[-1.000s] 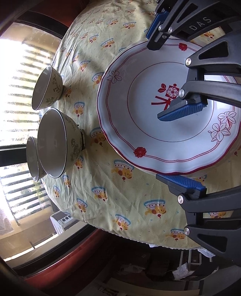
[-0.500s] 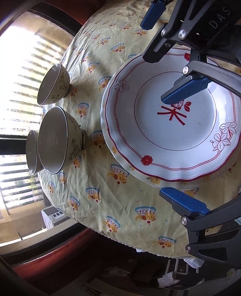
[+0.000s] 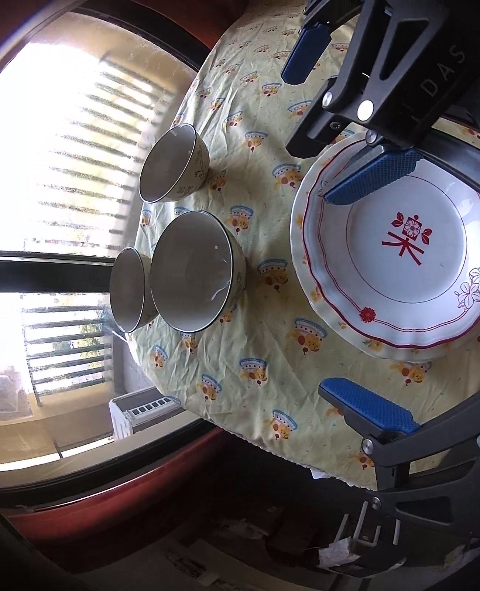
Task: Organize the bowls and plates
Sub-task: 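Move both grippers toward the nearest cream bowl, then close both grippers on the rim of the cream bowl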
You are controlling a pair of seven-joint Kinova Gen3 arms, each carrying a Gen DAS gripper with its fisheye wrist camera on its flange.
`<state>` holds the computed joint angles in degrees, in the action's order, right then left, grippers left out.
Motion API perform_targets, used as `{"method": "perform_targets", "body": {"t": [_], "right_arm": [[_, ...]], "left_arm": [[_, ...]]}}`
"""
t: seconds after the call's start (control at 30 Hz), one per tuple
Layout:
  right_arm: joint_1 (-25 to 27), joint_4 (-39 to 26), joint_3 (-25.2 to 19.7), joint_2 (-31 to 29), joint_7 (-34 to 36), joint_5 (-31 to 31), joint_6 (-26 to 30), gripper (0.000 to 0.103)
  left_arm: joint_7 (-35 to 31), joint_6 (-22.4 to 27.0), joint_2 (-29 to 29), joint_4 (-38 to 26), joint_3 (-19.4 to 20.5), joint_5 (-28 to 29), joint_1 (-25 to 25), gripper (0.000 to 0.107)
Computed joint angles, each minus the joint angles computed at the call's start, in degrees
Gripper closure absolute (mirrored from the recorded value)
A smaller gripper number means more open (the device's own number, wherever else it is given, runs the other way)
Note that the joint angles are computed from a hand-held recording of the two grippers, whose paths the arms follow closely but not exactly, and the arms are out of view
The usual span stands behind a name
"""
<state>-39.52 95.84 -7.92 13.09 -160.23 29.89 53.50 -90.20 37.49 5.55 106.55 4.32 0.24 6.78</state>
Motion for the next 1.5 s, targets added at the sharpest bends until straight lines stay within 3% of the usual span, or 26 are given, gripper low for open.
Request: {"method": "perform_targets", "body": {"t": [0.33,0.47,0.6,0.83,1.2,1.4,1.5], "right_arm": [[-1.98,-9.43,3.48,7.03,-5.50,4.19,4.50,0.026],[-2.03,-13.94,5.16,10.96,-5.00,3.83,5.56,0.025],[-2.94,-20.71,7.07,16.04,-2.78,3.64,10.56,0.025],[-3.38,-26.27,9.82,20.68,-1.70,2.97,12.49,0.026],[-1.34,-28.77,10.79,23.89,-1.71,-1.63,9.50,0.065],[-0.33,-29.46,10.89,25.03,-1.48,-3.95,8.30,0.078],[-0.36,-29.93,11.28,25.50,-1.66,-4.49,8.59,0.080]], "left_arm": [[-17.68,-1.53,7.46,-8.11,1.75,8.33,-5.83,0.018],[-18.16,-2.40,11.11,-11.48,0.11,6.89,-4.37,0.020],[-21.50,-0.32,15.03,-15.52,1.74,8.12,-6.35,0.033],[-26.24,-0.85,19.09,-18.95,3.11,10.83,-8.25,0.033],[-27.65,1.95,23.97,-23.97,3.19,11.62,-8.36,0.060],[-28.28,5.15,26.06,-26.79,3.32,11.46,-8.09,0.081],[-28.38,5.15,26.63,-27.41,3.03,11.13,-7.56,0.086]]}}
